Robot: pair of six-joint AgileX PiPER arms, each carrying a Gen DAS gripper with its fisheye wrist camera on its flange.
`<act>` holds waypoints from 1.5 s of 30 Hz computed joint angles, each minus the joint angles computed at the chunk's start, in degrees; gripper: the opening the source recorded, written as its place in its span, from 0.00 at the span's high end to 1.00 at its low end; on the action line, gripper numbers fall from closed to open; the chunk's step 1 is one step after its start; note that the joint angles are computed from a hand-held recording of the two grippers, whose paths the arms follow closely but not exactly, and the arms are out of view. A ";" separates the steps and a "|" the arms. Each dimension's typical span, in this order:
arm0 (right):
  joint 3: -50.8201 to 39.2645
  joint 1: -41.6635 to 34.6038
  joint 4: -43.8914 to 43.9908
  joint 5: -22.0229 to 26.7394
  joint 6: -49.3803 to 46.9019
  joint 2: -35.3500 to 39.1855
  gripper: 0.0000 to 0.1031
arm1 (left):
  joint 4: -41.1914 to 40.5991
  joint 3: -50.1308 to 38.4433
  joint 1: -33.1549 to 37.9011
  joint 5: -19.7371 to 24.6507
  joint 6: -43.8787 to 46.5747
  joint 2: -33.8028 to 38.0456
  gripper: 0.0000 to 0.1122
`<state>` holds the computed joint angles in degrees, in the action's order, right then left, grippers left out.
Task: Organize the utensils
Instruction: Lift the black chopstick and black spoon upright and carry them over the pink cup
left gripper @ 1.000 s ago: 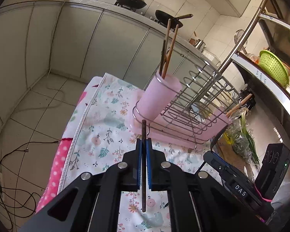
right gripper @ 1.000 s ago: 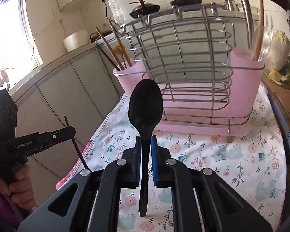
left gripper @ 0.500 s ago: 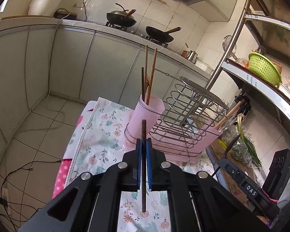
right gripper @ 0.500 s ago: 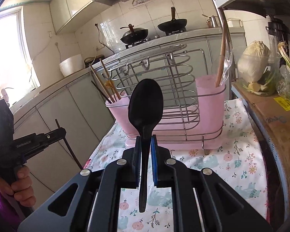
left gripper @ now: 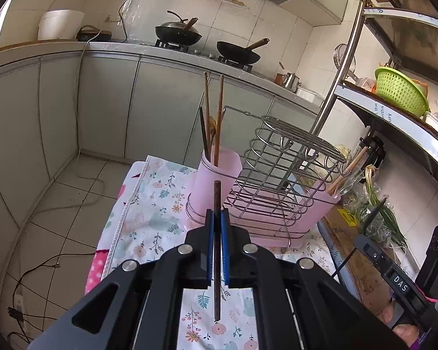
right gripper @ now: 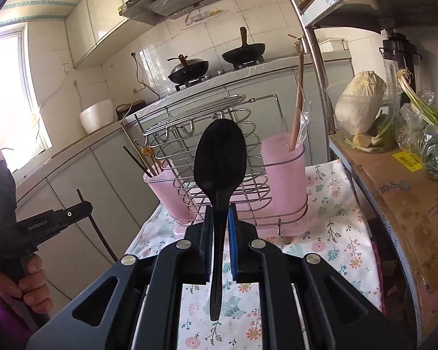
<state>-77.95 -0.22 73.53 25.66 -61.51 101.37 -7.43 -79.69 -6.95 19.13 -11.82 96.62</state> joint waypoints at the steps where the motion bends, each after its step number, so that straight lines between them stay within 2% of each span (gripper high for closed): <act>1: 0.30 -0.23 0.62 -0.05 -0.59 -0.16 0.90 | 2.69 -0.64 -0.47 0.37 -2.53 0.44 0.96; 5: 0.40 -1.05 1.35 0.14 -1.00 -0.13 0.90 | 12.49 -3.47 -2.32 2.26 -11.35 2.22 0.96; 14: 0.09 -1.49 0.41 -0.58 0.09 0.02 0.90 | 27.63 -8.85 -5.34 5.62 -23.12 5.63 0.96; 29: -3.83 -1.02 -5.34 -3.00 5.51 0.61 0.91 | 30.63 -15.86 -6.13 8.26 -23.46 9.12 0.96; 35: -7.56 -1.52 -8.31 -3.11 8.22 1.72 0.91 | 29.31 -19.06 -5.82 9.13 -21.63 10.41 0.96; 45: -10.75 -3.20 -8.42 -3.24 9.14 1.63 0.91 | 26.25 -20.82 -4.46 8.54 -18.38 8.98 0.96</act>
<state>-88.70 -3.42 65.11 22.42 -52.37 103.00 18.81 -100.51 -11.40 27.67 -30.20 105.60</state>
